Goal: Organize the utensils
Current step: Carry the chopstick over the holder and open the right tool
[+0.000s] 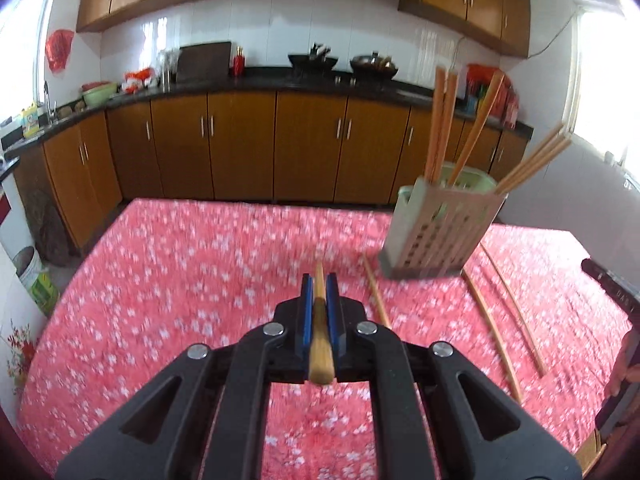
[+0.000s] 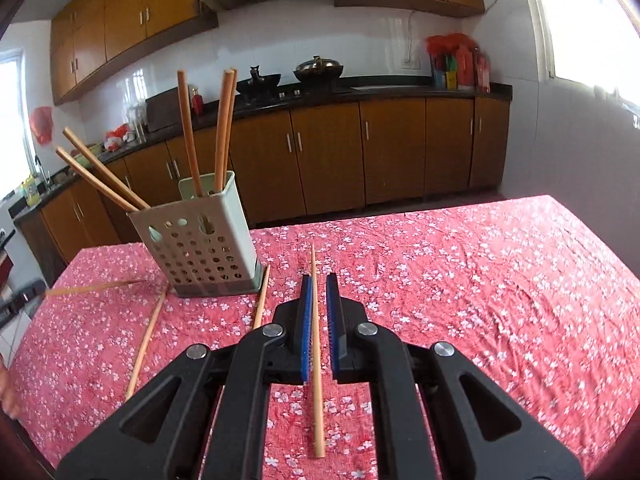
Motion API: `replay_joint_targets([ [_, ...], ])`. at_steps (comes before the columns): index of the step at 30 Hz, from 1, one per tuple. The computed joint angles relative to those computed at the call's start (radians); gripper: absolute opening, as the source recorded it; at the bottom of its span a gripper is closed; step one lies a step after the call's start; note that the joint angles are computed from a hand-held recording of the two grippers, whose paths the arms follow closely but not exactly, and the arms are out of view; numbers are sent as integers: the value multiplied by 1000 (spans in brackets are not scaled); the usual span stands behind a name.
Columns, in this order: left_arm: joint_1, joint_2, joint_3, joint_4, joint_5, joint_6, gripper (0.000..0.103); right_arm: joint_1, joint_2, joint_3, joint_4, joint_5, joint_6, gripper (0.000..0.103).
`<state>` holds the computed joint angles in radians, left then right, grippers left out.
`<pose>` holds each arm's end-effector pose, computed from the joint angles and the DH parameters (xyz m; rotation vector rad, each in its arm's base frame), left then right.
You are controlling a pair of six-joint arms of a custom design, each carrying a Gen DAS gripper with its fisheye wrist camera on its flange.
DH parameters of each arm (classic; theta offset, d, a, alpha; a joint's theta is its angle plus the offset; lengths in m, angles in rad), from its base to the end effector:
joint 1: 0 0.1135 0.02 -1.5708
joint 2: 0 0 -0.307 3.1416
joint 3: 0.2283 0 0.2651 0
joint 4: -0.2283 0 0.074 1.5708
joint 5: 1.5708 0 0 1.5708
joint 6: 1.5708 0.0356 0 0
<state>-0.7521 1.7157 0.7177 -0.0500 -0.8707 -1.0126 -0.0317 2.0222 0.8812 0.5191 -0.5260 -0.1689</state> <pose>0.2399 -0.1872 0.1488 -0.5452 2.0997 0.1914 0.4016 0.0051 0.1190 -0.4362 2.0874 0.4572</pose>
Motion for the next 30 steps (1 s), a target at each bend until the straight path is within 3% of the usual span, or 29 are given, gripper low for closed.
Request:
replay_joint_targets([
  [3,3,11,10,-1,8,12,8,14,45,51,-102,1,-40,13],
  [5,3,27,5,11,24,2,8,22,80,69,-144,19,-58,29],
  [6,3,35,-1,19,32,-5,8,27,103,78,-164,28,-71,30],
  [14,0,63,-10,40,53,-29,8,58,198,107,-244,104,-141,23],
  [18,-1,62,-3,32,48,-30,8,59,209,93,-210,136,-164,8],
  [21,1,61,-3,37,44,-26,8,54,210,104,-226,133,-164,7],
  [30,-29,-18,3,-4,-34,-7,8,-26,45,11,-70,-5,-58,7],
])
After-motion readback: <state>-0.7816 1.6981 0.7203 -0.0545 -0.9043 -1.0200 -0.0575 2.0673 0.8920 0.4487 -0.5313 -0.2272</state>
